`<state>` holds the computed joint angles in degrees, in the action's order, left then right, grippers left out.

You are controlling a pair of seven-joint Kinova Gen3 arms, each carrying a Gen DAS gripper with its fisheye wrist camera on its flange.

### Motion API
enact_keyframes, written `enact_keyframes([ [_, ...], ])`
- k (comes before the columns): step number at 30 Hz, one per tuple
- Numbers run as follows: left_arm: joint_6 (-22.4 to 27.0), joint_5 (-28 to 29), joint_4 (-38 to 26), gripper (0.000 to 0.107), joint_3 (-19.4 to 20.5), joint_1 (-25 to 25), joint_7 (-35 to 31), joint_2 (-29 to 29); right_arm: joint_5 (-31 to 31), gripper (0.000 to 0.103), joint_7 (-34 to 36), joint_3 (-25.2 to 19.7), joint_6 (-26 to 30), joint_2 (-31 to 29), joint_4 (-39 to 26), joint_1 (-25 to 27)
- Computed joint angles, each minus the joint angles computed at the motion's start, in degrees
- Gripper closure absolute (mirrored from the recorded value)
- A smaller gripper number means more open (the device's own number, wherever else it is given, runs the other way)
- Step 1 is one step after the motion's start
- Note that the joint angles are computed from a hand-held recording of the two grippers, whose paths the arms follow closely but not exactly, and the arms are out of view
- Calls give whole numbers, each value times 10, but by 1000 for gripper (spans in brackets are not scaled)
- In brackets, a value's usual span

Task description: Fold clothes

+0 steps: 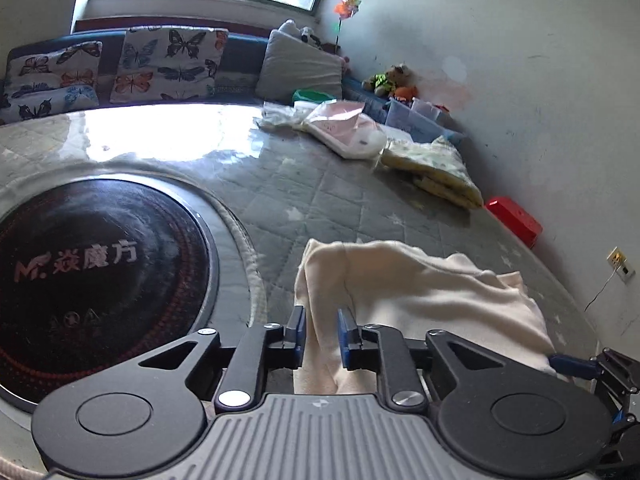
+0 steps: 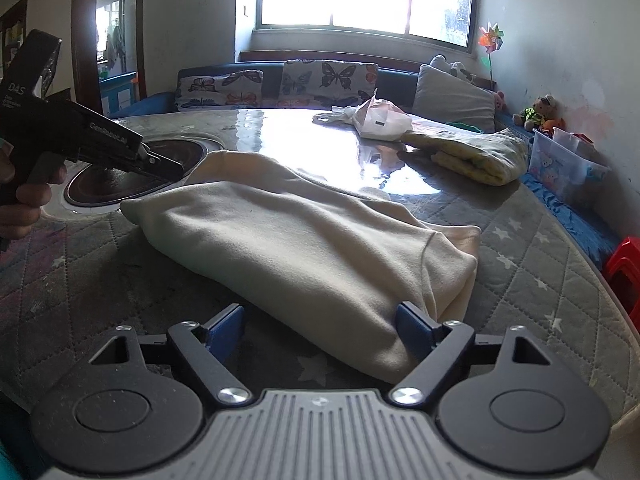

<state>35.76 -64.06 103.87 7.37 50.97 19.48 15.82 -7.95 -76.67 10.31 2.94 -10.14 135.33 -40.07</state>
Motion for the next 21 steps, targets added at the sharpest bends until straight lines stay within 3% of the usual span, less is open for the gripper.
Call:
enact_keyframes([
  [5, -4, -13, -6, 92, -6, 7, 2, 15, -6, 18, 8, 41, -1, -3, 2, -40],
  [6, -2, -11, -7, 100, -7, 7, -1, 16, -6, 17, 9, 44, -1, -3, 1, -43],
  [9, 5, -27, -2, 103, -13, 14, 13, 18, -4, 16, 10, 42, -4, -1, 2, -42],
  [17, 123, -68, -39, 104, -5, 56, -32, 66, 18, 16, 1, 14, -13, 4, 7, -18],
  [21, 135, -66, -47, 104, -2, 57, -49, 70, 31, 14, -8, -1, -18, 7, 9, -5],
])
